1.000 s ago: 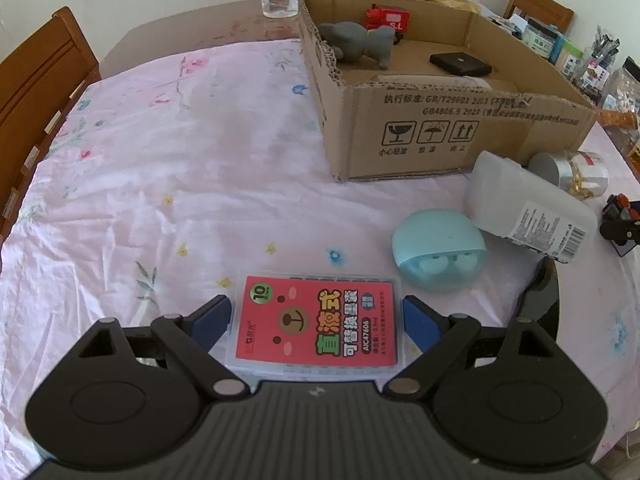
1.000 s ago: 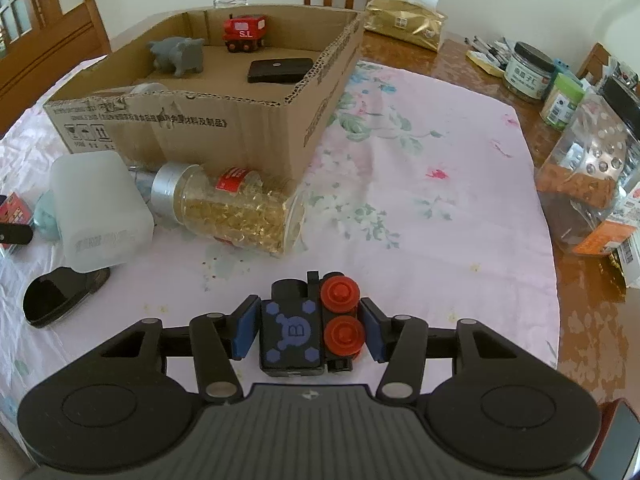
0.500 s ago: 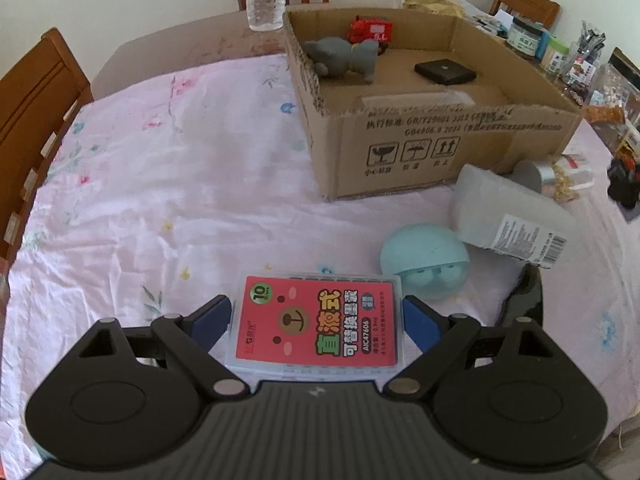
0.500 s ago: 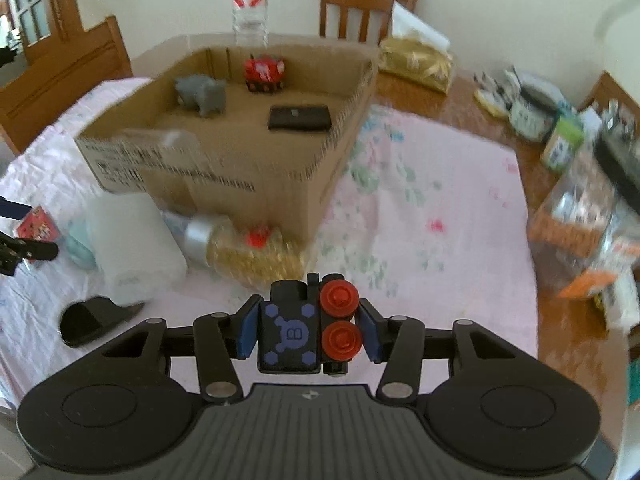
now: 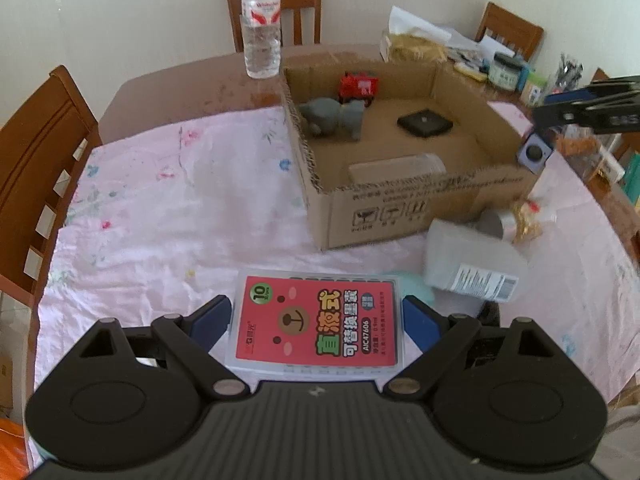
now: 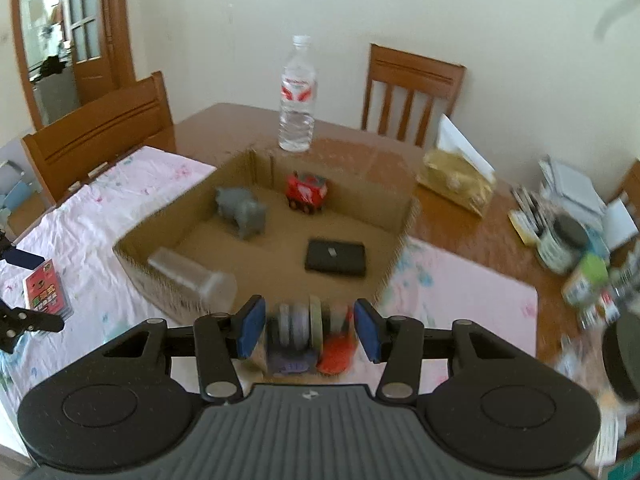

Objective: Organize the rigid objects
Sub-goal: 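Carry the train into the box and open the right tool while the left tool grasps the pink card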

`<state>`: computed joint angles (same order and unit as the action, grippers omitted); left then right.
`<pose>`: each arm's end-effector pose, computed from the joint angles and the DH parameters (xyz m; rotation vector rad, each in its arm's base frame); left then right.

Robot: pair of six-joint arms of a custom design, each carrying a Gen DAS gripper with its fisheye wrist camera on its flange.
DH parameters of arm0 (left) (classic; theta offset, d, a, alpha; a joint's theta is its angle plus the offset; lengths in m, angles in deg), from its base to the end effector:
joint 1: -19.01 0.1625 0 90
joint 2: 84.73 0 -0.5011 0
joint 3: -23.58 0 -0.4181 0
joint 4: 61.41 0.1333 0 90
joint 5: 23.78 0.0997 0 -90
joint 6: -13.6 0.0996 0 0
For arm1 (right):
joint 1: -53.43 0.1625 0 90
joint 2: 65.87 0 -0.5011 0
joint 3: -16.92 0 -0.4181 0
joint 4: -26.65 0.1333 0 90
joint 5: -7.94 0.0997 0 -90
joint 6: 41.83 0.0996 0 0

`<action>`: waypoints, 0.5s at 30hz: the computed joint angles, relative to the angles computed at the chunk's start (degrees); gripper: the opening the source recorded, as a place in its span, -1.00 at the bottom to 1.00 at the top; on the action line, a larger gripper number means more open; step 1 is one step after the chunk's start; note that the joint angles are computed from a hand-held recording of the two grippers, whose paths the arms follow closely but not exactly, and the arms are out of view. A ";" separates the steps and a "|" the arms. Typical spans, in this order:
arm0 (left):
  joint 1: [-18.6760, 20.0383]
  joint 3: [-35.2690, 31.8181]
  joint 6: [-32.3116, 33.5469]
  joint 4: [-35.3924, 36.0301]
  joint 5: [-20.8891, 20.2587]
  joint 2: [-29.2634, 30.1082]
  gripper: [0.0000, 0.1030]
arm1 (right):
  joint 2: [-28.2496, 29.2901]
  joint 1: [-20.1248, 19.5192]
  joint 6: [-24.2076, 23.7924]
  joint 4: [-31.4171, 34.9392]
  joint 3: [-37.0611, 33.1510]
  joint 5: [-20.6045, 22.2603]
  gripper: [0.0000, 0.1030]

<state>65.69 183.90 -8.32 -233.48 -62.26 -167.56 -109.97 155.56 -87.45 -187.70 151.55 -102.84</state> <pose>-0.0229 -0.3322 0.1977 0.3893 2.3029 -0.6861 0.1989 -0.4591 0.0713 1.1136 -2.3155 0.6113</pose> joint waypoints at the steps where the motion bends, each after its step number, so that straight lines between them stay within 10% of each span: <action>1: -0.13 0.02 -0.10 -0.09 0.13 -0.25 0.76 | 0.50 0.14 -0.42 0.64 -0.88 0.09 0.04; 6: -1.17 0.09 -0.83 0.79 1.45 -1.20 0.76 | 2.36 0.37 -1.42 2.23 -3.48 -0.24 0.09; 10: -1.71 -0.65 -1.39 2.67 2.11 -2.18 0.76 | 1.99 0.32 -1.36 0.36 -2.66 1.58 0.95; 15: -0.37 -2.90 2.18 0.52 1.13 -0.50 0.76 | 1.17 -0.01 2.55 1.64 -1.84 1.02 1.00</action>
<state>65.32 181.01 -6.14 -232.96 -61.14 -168.06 -108.80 155.55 -84.89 -186.06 149.71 -101.82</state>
